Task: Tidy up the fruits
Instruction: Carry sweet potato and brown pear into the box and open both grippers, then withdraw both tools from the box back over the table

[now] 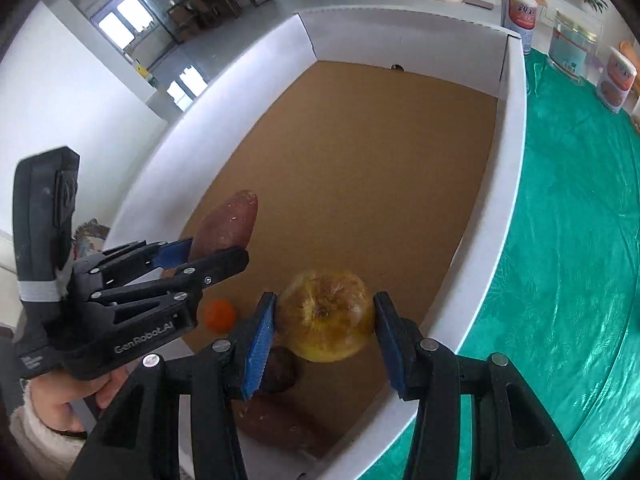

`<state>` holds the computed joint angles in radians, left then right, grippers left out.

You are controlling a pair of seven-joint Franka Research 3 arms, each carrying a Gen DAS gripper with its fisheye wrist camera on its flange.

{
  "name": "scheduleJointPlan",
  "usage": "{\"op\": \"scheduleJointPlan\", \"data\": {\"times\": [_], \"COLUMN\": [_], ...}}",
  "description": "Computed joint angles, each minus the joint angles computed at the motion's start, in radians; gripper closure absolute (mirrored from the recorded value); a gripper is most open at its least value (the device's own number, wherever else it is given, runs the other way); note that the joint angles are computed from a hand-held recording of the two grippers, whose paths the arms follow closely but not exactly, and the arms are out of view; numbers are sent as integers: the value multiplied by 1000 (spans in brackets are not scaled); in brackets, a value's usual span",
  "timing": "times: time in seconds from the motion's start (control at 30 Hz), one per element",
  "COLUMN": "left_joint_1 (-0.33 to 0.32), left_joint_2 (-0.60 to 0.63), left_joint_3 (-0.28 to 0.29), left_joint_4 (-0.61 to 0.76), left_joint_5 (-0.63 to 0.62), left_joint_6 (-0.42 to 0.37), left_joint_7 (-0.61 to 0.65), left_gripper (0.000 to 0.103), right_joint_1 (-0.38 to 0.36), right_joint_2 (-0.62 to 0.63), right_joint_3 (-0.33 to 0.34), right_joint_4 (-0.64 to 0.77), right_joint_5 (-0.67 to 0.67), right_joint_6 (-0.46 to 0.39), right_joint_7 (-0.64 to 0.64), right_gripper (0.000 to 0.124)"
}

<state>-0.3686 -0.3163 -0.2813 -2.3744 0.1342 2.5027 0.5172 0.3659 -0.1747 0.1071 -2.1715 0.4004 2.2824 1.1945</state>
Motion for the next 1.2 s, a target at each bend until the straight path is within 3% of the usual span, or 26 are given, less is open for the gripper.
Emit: {"op": "scheduleJointPlan", "data": {"times": [0.07, 0.17, 0.2, 0.27, 0.3, 0.43, 0.6, 0.67, 0.8, 0.93, 1.07, 1.2], "left_joint_1": [6, -16, -18, -8, 1, 26, 34, 21, -30, -120, -242, -357], "left_joint_2": [16, 39, 39, 34, 32, 5, 42, 94, 243, 448, 671, 916], "left_joint_3": [-9, 20, 30, 27, 16, -51, -187, -226, -265, -262, -214, -149], "left_joint_4": [30, 50, 42, 36, 39, 94, 293, 381, 556, 749, 932, 1141], "left_joint_5": [23, -66, -99, -104, -84, 69, 402, 529, 735, 864, 953, 955], "left_joint_6": [-62, -127, -116, -106, -109, -114, -152, -139, -85, -85, -132, -213], "left_joint_7": [-1, 54, 67, 57, 34, -91, -253, -308, -382, -390, -414, -343], "left_gripper": [64, 63, 61, 53, 44, 40, 32, 32, 24, 21, 21, 22], "right_joint_1": [5, 15, 19, 26, 26, 16, -35, -71, -183, -340, -464, -510], "right_joint_2": [25, 60, 68, 75, 71, -44, -277, -376, -542, -627, -579, -425], "right_joint_3": [25, 47, 50, 41, 32, -15, -78, -105, -138, -145, -181, -251], "right_joint_4": [19, 39, 44, 50, 52, 7, -83, -119, -192, -298, -408, -454], "right_joint_5": [-68, -174, -204, -189, -160, -37, 21, 21, -13, -90, -135, -101], "right_joint_6": [7, 20, 27, 36, 36, 93, 153, 163, 223, 366, 510, 565], "right_joint_7": [44, 103, 116, 110, 95, -20, -123, -136, -127, -89, -58, -26], "right_gripper": [75, 75, 74, 74, 74, 73, 57, 54, 38, 26, 22, 22]}}
